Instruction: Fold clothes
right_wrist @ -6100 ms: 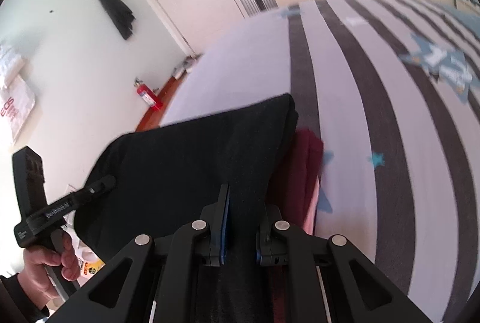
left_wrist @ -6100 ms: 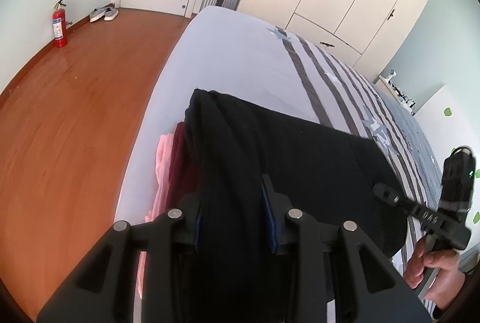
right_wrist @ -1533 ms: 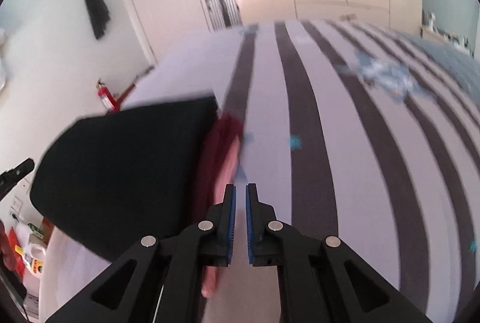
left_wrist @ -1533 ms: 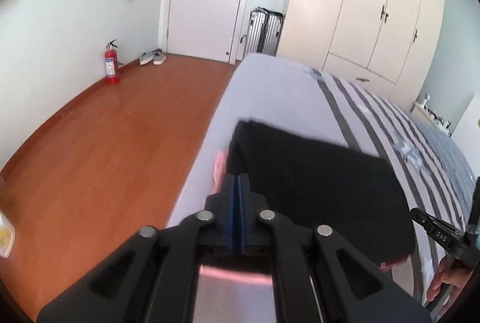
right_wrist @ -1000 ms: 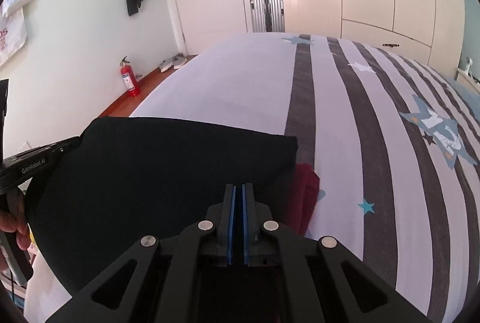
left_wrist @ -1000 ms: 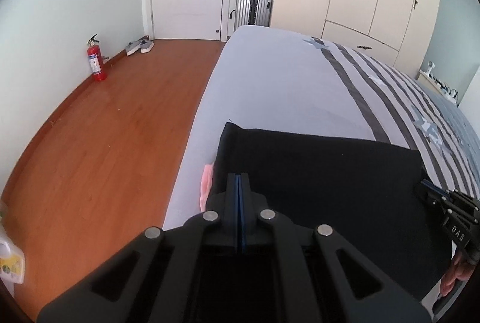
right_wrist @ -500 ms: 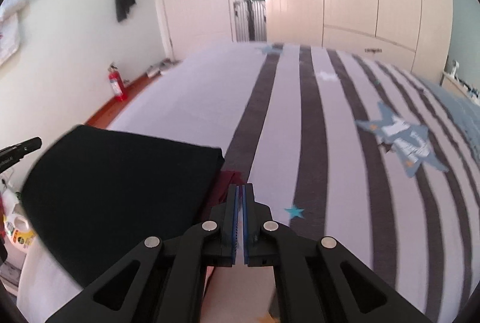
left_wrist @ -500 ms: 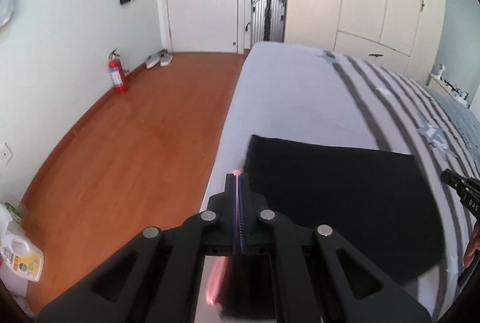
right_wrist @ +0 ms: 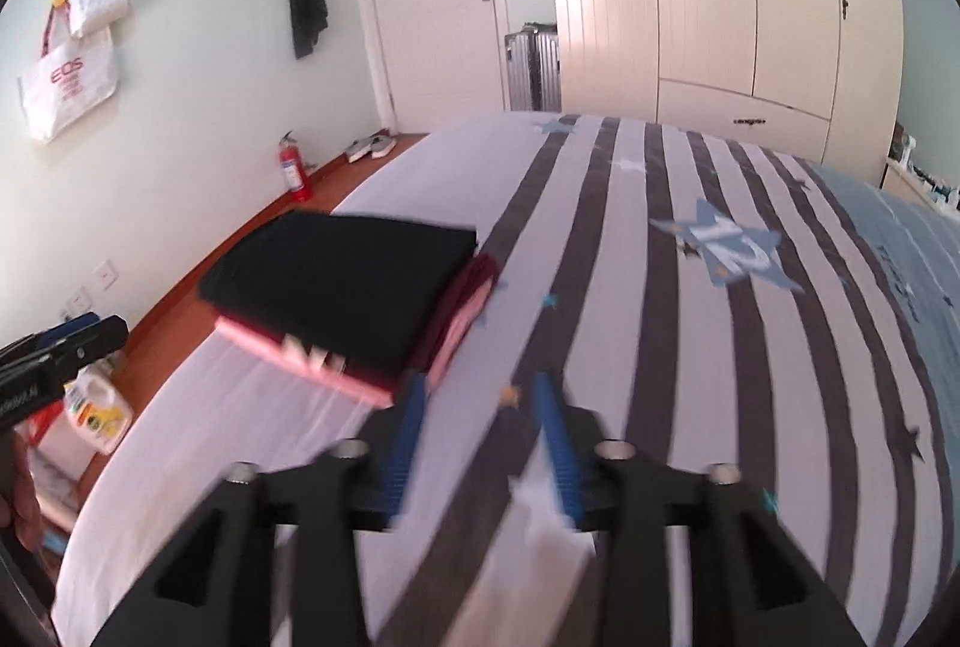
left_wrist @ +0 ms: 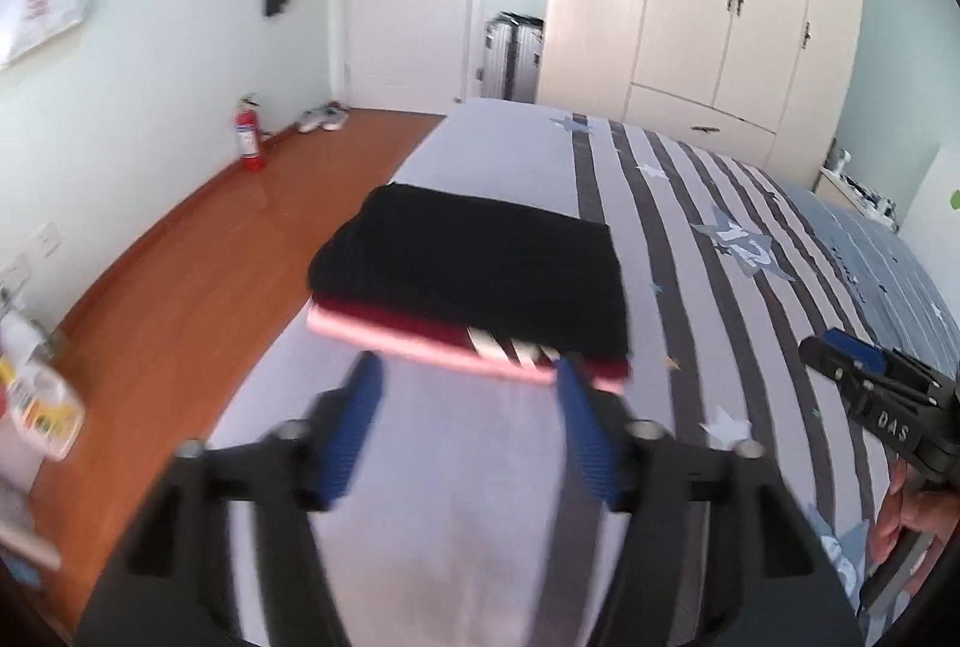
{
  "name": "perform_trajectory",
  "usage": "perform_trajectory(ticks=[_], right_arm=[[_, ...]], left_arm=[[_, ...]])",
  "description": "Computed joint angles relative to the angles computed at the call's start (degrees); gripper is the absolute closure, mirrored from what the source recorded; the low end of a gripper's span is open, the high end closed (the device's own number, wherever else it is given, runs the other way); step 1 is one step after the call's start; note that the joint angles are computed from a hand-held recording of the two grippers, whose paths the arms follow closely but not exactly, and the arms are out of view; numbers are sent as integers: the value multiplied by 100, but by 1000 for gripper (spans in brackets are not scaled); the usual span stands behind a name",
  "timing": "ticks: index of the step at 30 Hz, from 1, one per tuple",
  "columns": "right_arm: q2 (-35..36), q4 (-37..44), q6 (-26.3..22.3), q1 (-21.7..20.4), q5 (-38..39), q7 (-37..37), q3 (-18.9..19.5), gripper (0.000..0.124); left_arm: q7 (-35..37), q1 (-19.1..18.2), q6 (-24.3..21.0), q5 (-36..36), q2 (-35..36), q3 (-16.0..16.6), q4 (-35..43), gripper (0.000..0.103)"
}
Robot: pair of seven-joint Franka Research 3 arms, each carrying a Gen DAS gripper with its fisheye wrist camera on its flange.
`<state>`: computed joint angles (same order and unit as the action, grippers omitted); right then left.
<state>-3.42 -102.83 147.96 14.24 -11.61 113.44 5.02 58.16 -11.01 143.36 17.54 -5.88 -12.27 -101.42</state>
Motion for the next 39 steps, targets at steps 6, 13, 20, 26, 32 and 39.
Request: perform_trajectory(ticks=[6,13,20,26,32,39], right_arm=[[-1486,-1305,-11,-20,666,-733,46,55],[-2818,-2414,207,-265,1043,-1253,310,29],[-3846,-3547,601,-373,1307,-1443,532,25],[-4612,-4304,1069,-226,1609,-1680,607,23],[-5693,-4589,486,-184,1842,-1600,742,23],[-6811,-4015,-1125,-163,1990,-1517,721,23]], left_arm=[[-1460,-157,-751,721,-1057,-548,-665,15],[-2293,-335,-1327,1247,-1767,-953,-1121,1],[-2968,-446,-1208,1557,-2609,-1204,-2076,1],[-3561,-539,-1167,1714,-3277,-1501,-2614,1],[-3637,-895,-1978,1470,-3963,-1833,-2604,1],[-3370,-1113,-3359,1018,-4224,-2237,-1524,1]])
